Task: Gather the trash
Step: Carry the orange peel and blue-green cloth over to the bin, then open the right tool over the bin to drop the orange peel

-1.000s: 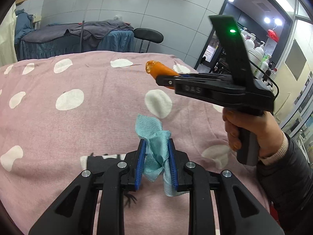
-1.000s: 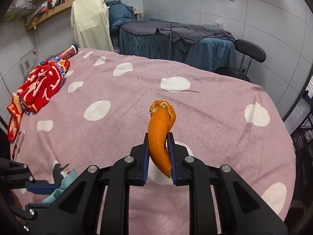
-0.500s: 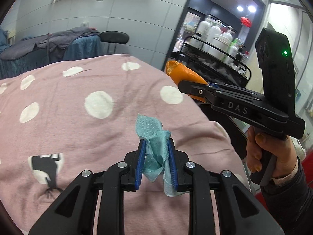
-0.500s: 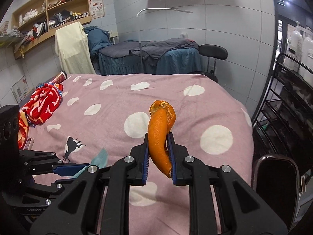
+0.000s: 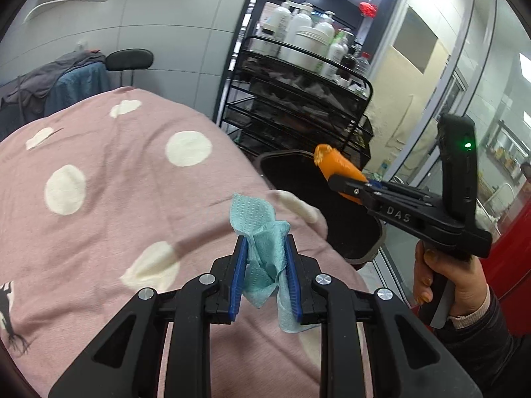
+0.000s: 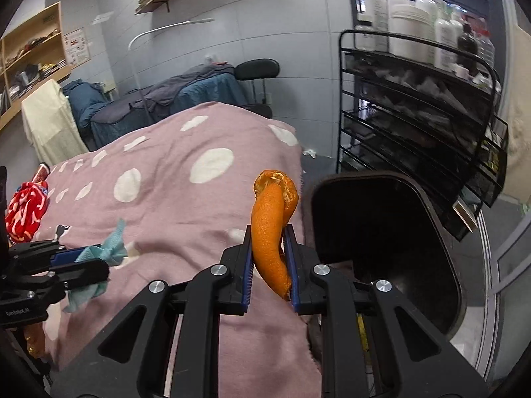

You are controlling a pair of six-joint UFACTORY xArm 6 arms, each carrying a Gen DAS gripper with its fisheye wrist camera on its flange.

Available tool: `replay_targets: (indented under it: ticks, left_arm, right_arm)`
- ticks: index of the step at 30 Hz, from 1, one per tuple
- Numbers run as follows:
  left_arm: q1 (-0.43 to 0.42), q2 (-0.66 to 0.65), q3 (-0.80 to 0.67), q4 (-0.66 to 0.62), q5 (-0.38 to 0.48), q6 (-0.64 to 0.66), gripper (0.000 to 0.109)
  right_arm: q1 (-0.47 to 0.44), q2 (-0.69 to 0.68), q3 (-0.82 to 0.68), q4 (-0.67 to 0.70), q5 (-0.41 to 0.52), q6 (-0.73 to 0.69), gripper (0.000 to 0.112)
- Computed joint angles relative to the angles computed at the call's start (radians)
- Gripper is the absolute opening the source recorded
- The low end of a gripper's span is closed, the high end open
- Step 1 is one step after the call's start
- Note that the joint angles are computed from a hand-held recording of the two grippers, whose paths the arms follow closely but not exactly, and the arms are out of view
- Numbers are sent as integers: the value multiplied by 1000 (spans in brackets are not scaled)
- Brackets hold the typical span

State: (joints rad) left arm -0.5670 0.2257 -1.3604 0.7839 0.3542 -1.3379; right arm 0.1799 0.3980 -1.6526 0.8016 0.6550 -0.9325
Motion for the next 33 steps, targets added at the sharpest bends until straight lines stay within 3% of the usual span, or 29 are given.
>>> replay_targets:
  ticks: [4,10,15,19,23,33]
  left_arm:
    - [-9,64,-74,-90,-9,108,23]
    - [-22,129,-159,-169,2,208,23]
    - [-27,170,-210,-244,6,291,23]
    - [-30,204,-253,-300,18,350,23]
    - [-32,229,-285,-345,28,400,23]
    - [-36,348,-459,-479,77,562,23]
  right_arm:
    - [-30,67,-43,-132,-32,139,19]
    - [-73,233,-211,-271,25,338,19]
    - [-88,336,-327,-339,82,424,19]
    - [-96,373,-368,-343,102,449,25]
    - [-98,363,-340,-335,72,449,53]
    - [-96,196,-94,-215,-114,333,68]
